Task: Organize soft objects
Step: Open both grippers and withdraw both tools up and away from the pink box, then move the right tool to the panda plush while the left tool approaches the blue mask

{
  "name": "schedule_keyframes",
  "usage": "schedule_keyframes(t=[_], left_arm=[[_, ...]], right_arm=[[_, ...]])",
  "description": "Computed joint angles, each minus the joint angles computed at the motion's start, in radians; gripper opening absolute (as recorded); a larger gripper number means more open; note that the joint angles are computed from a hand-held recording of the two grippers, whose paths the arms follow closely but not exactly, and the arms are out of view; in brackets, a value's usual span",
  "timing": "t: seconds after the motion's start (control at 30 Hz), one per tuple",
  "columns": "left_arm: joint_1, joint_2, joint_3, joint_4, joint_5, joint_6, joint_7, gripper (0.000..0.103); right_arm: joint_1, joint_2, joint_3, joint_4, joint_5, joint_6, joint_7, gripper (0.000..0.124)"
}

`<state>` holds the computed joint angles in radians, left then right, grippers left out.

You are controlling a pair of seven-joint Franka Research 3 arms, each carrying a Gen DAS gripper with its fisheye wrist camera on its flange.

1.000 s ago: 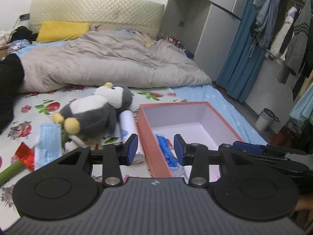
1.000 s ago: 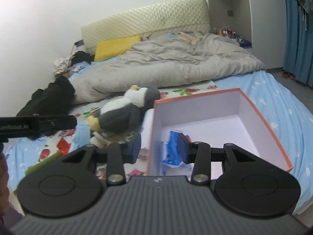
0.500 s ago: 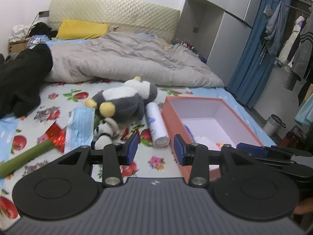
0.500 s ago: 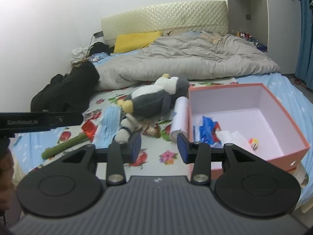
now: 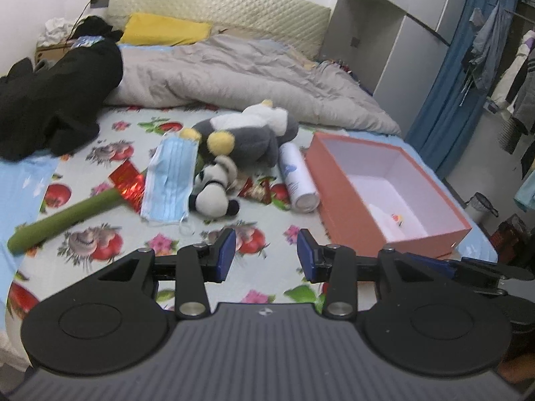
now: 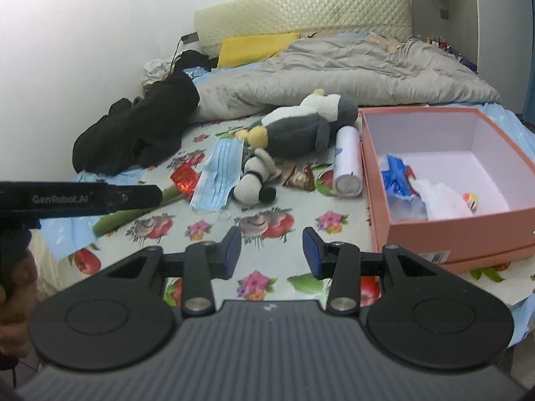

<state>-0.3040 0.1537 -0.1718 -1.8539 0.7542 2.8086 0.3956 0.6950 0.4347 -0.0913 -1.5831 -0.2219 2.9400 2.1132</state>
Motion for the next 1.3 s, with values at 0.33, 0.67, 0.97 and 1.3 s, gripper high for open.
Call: schedule_keyframes(t=[0.33,0.67,0.97,1.3], left_arm=[[0.014,-0.11,-0.01,-0.153,0.155,-0.011,-0.202,0.046],[0.068,-0.168,-0.055,-0.237,0.193,-0.037,-0.262,0.046],[0.078,-0.068,-0.021,-0.188,0.16,0.02,-0.216,0.046],[0.064,0.052,0.037,-0.093,0.094,0.034,-0.129,0.053]], right_arm=[[0.089,-0.029,-0.07,-0.085,-0.09,0.059,0.093,0.043],[0.058,-0.003,-0.018,-0.071,-0.03,0.06,0.047,0.043],[0.065,0.074,-0.044,0.02,-0.016,0.022,0.047,0.043],[0.013,0.218,-0.005,0.211,0.059,-0.037,-0.035,0.044]])
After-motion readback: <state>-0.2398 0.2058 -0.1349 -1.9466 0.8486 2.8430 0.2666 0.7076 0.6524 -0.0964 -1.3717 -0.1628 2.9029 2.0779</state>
